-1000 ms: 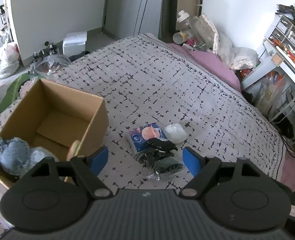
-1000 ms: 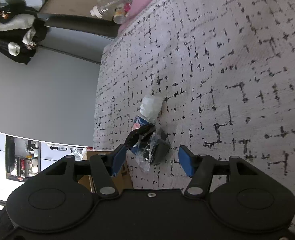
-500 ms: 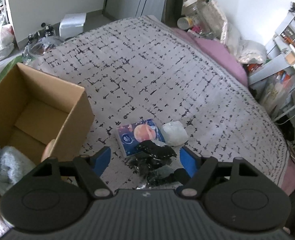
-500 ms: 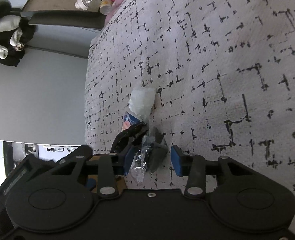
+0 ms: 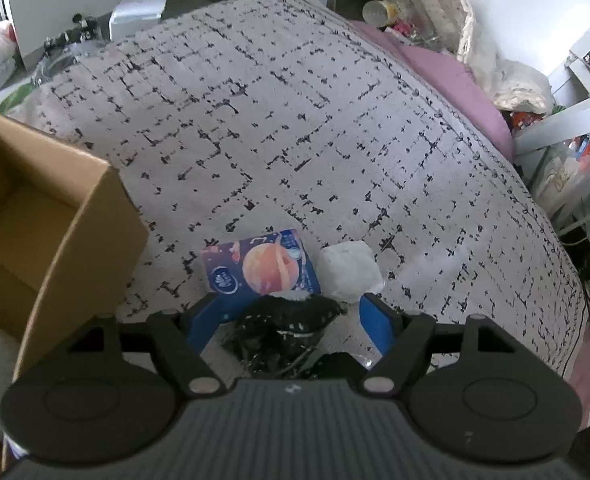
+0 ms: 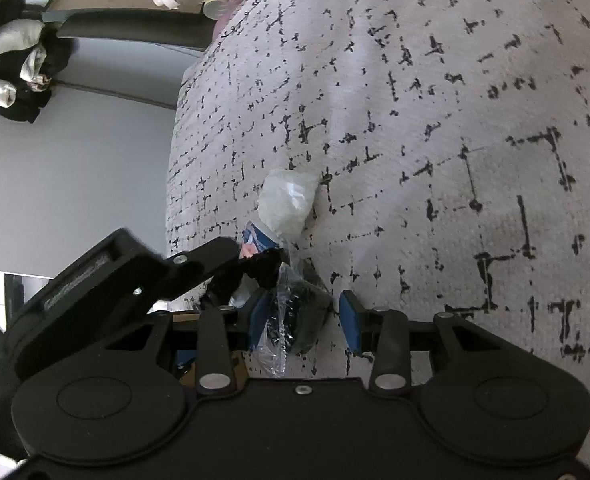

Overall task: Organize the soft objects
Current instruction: 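Grasp the black item with the left gripper while the right gripper grasps the clear plastic bag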

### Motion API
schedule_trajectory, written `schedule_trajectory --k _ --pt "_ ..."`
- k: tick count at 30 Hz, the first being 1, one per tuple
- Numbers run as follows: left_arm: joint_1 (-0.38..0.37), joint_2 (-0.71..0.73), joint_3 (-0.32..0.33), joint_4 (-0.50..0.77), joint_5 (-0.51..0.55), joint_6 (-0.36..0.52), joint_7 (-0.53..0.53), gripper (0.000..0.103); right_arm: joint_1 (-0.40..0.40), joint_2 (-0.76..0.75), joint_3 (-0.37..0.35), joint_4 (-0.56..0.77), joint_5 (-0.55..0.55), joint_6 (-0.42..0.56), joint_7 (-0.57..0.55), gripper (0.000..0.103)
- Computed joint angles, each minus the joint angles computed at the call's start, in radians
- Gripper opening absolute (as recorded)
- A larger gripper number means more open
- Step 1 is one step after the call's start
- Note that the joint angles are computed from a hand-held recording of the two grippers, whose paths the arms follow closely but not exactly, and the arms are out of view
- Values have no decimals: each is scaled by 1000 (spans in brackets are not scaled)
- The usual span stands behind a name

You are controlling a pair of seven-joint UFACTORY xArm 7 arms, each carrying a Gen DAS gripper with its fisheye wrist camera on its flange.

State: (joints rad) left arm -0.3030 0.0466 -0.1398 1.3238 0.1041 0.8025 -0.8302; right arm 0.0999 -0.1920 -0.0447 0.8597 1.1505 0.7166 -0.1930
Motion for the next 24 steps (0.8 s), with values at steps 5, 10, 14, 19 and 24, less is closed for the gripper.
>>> schedule_trajectory --k 5,10,14,19,24 --pt "9 14 4 -5 -79 10 20 30 4 8 6 6 9 -10 -22 40" --pt "12 -20 4 -42 -91 2 6 16 10 -2 10 2 1 -16 -57 15" --pt "15 -45 2 -53 -83 3 -19 11 20 -18 12 0 -7 -30 -86 10" --pt "16 -85 -7 -66 -36 6 -43 11 24 -53 2 -23 -39 -59 -77 9" --pt "20 -138 -18 -83 3 12 -62 11 35 -98 -11 -48 -59 -77 -75 9"
